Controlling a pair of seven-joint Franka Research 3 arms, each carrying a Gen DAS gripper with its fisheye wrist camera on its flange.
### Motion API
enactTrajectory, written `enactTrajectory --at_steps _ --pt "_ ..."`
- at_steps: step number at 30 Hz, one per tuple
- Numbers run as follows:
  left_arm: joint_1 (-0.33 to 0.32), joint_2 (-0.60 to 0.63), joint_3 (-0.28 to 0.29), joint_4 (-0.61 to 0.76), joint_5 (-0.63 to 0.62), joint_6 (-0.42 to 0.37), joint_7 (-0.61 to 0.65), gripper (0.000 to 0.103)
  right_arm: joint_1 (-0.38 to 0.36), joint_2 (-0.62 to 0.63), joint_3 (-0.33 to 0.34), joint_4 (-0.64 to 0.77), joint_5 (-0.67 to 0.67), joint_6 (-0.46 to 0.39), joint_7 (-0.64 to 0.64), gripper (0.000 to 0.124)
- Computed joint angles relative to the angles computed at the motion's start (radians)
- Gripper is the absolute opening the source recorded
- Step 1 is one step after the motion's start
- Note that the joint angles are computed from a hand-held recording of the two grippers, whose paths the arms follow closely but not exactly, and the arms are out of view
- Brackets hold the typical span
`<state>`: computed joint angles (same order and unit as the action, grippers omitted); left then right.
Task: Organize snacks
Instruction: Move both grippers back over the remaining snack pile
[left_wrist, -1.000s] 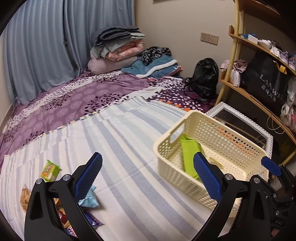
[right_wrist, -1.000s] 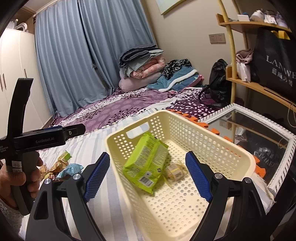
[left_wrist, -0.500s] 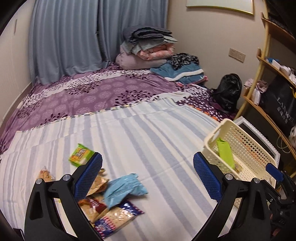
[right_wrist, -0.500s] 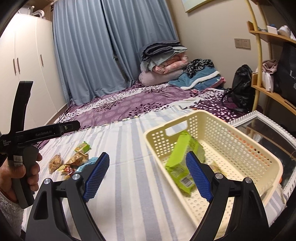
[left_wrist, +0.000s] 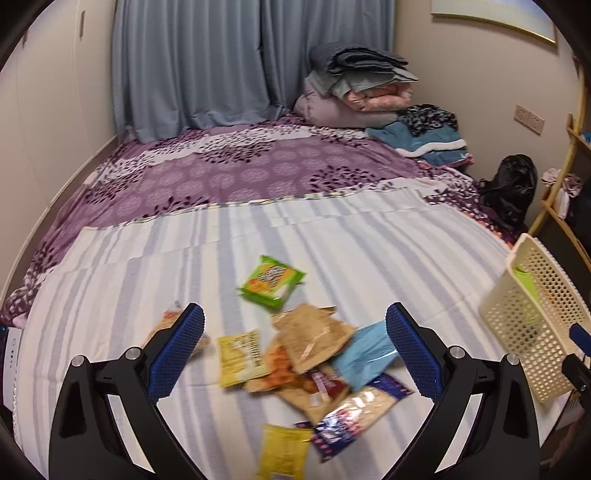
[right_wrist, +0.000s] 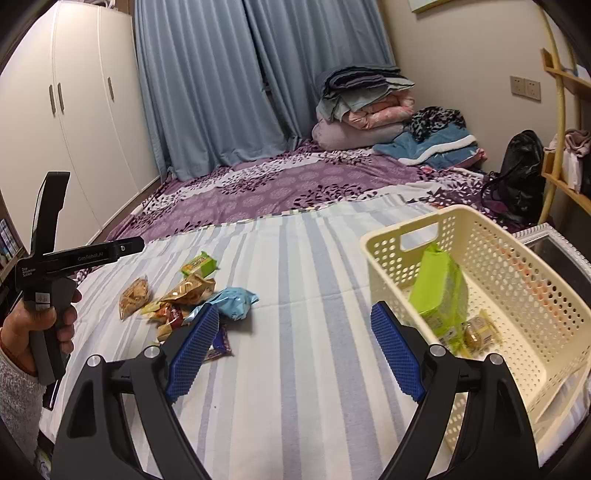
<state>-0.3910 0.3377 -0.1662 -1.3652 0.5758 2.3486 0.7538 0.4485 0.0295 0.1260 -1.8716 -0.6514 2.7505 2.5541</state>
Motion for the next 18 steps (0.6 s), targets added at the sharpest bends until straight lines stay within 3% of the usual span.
enactTrajectory --at_steps 6,18 --pt "0.060 -0.070 0.017 -0.127 0.002 0.016 -0.017 0.100 0.027 0.045 0.001 0.049 0.044 -0.020 -0.060 0.084" --pt "0.159 -0.087 0.013 -0.229 -0.062 0.061 0.004 0.100 0.084 0.112 -0.024 0.124 0.146 -0.059 -0.157 0.084"
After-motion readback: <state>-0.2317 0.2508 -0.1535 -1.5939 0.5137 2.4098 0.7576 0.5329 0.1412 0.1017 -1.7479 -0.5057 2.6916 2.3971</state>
